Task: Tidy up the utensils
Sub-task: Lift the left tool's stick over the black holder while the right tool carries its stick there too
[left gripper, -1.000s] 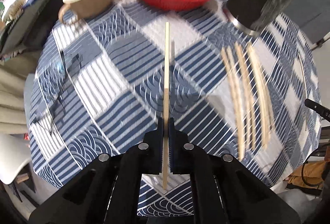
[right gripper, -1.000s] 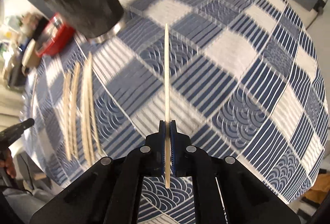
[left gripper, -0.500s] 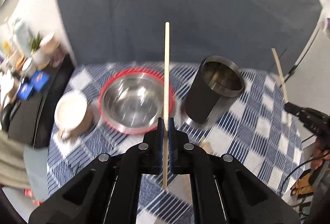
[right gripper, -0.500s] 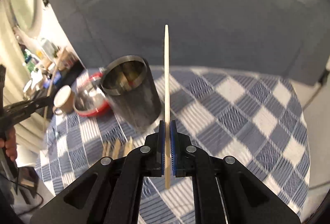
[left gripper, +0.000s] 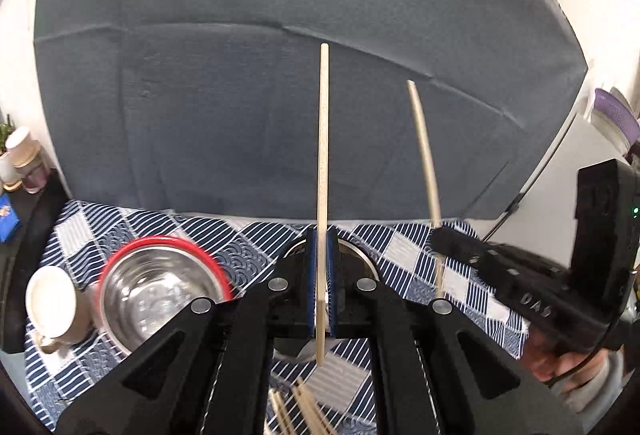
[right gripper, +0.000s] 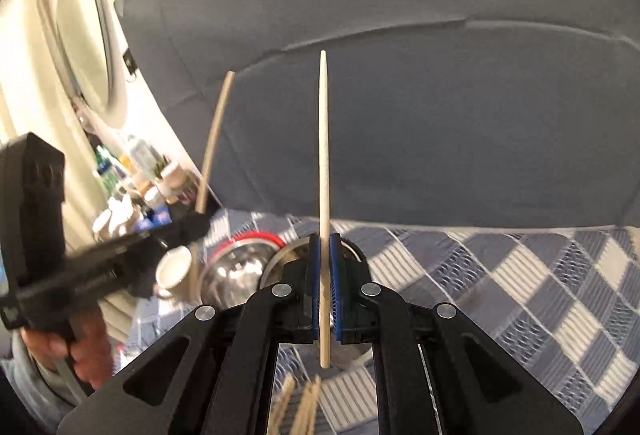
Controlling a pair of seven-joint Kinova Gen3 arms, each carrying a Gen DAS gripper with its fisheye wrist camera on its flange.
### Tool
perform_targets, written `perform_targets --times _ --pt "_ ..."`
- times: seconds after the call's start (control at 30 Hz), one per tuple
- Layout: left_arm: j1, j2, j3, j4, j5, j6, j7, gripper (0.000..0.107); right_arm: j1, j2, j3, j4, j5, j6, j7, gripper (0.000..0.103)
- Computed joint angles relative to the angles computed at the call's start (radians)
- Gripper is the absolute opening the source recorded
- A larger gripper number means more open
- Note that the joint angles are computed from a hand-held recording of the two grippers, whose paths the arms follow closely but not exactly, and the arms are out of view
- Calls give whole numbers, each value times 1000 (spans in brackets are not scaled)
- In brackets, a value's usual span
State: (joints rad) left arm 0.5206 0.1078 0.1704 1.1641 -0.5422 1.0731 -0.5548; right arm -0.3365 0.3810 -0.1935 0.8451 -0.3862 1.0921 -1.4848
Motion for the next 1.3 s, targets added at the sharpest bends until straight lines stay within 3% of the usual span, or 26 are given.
perform_targets --times 0.23,0.43,0.83,0.93,1.1,1.3 --pt "-4 0 -19 101 -78 -159 121 5 10 19 -35 105 -70 -199 62 5" --pt "-2 10 -29 176 -143 -252 172 5 10 36 -47 168 -83 -277 65 5" --pt "-5 11 -34 262 -130 -302 219 5 33 -9 -70 313 -112 -353 137 5" --pt "3 8 -32 269 -152 -295 255 5 39 -10 -73 304 -126 -327 150 5" --pt "2 18 -29 267 -144 -290 253 5 -28 9 -28 237 -31 -255 85 5" --pt "3 21 -37 270 -154 -283 281 5 -105 76 9 73 96 -100 -6 5"
